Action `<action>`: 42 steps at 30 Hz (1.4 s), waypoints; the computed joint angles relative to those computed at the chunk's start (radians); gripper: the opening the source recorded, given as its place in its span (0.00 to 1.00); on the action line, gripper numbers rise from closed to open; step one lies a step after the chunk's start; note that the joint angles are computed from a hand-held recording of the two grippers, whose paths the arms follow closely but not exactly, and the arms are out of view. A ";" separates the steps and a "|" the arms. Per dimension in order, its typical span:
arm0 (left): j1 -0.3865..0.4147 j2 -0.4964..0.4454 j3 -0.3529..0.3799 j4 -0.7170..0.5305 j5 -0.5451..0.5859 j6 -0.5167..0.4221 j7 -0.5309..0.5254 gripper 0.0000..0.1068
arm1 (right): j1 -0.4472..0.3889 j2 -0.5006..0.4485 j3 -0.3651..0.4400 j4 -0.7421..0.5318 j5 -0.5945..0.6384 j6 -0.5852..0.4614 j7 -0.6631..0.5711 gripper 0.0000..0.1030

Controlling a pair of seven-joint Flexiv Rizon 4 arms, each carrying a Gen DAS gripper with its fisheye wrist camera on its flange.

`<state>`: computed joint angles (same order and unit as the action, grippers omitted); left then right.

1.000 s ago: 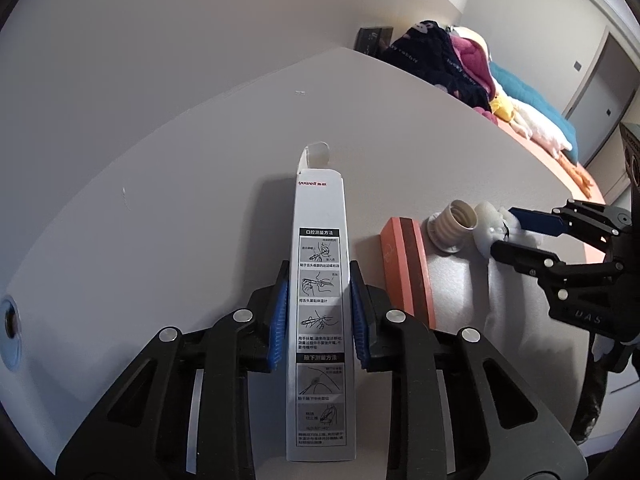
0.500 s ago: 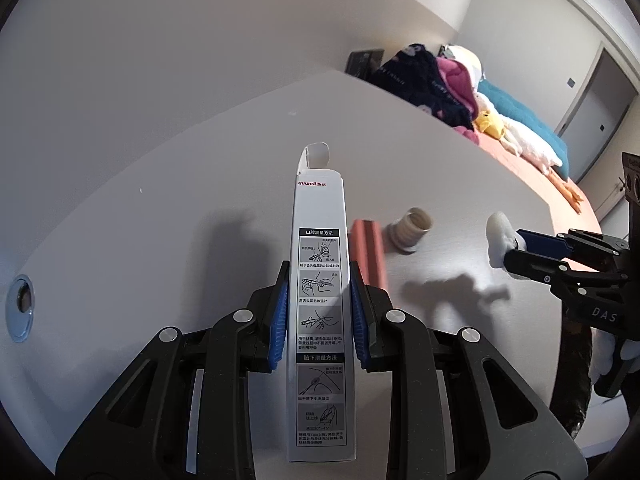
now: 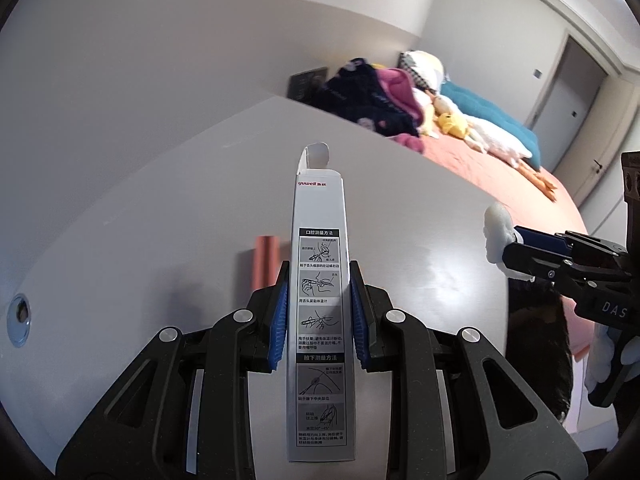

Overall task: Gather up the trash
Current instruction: 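Carry the white box and foam sponge over the bin with both tools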

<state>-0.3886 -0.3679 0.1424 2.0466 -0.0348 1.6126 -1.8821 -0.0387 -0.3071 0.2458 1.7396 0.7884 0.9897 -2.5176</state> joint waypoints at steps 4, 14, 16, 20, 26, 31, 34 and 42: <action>-0.006 -0.010 -0.029 -0.032 0.002 -0.007 0.018 0.25 | -0.030 0.034 -0.010 0.020 0.037 -0.008 -0.019 0.38; 0.020 -0.053 -0.140 -0.117 -0.028 -0.019 0.113 0.25 | -0.067 0.082 -0.067 0.049 0.097 -0.012 -0.044 0.39; 0.025 -0.064 -0.159 -0.133 -0.037 -0.022 0.135 0.25 | -0.074 0.088 -0.077 0.054 0.107 -0.009 -0.047 0.39; 0.031 -0.093 -0.204 -0.180 -0.057 -0.035 0.188 0.25 | -0.090 0.099 -0.096 0.061 0.123 -0.001 -0.050 0.39; 0.036 -0.138 -0.263 -0.247 -0.087 -0.051 0.266 0.25 | -0.119 0.112 -0.123 0.066 0.148 0.011 -0.058 0.40; 0.023 -0.175 -0.295 -0.305 -0.105 -0.069 0.322 0.25 | -0.141 0.115 -0.141 0.067 0.158 0.028 -0.052 0.40; 0.019 -0.191 -0.315 -0.329 -0.117 -0.078 0.354 0.25 | -0.157 0.117 -0.148 0.071 0.165 0.036 -0.052 0.40; 0.005 -0.243 -0.358 -0.410 -0.146 -0.119 0.436 0.25 | -0.192 0.123 -0.167 0.083 0.178 0.055 -0.045 0.40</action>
<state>-0.3837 -0.6109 -0.2152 1.6361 -0.1808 1.4935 -1.4460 -0.2307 -0.1842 0.0791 1.8222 0.9666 1.0448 -2.5625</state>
